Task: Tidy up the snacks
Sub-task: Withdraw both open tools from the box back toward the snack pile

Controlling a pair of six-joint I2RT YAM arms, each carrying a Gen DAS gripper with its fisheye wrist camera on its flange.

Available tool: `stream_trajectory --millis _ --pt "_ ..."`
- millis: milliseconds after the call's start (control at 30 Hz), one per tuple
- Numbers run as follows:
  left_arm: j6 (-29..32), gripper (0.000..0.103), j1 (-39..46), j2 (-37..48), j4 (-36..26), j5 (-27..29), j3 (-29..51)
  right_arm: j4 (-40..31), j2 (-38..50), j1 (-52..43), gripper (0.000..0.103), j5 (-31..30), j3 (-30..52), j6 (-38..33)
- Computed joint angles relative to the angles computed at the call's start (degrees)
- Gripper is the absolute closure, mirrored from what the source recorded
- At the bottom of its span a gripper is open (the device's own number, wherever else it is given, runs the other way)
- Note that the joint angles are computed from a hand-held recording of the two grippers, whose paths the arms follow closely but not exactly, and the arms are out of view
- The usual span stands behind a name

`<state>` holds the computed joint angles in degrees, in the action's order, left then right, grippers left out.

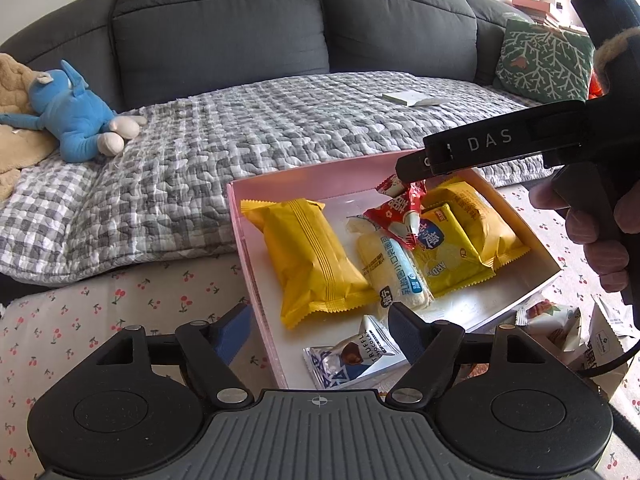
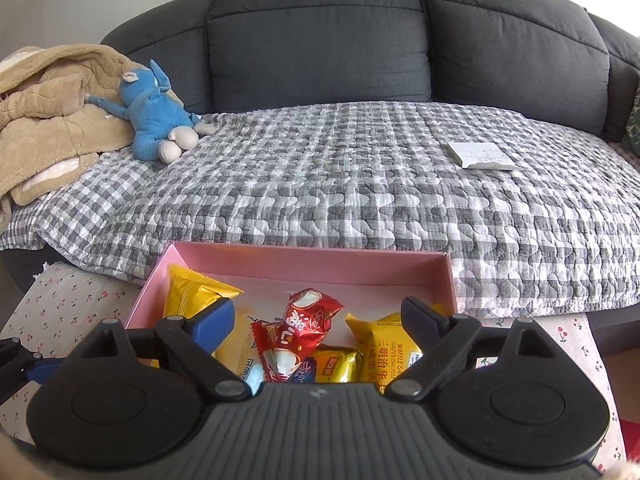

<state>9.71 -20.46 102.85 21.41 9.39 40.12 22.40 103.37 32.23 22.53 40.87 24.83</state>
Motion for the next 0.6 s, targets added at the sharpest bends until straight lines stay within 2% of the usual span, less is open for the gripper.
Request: stream_trajectory --millis 600 --pt "-0.5 0.018 -3.4 -10.5 -5.4 -4.3 -5.7 -2.8 -15.8 5.1 0.005 3.6 -12.7 2.0"
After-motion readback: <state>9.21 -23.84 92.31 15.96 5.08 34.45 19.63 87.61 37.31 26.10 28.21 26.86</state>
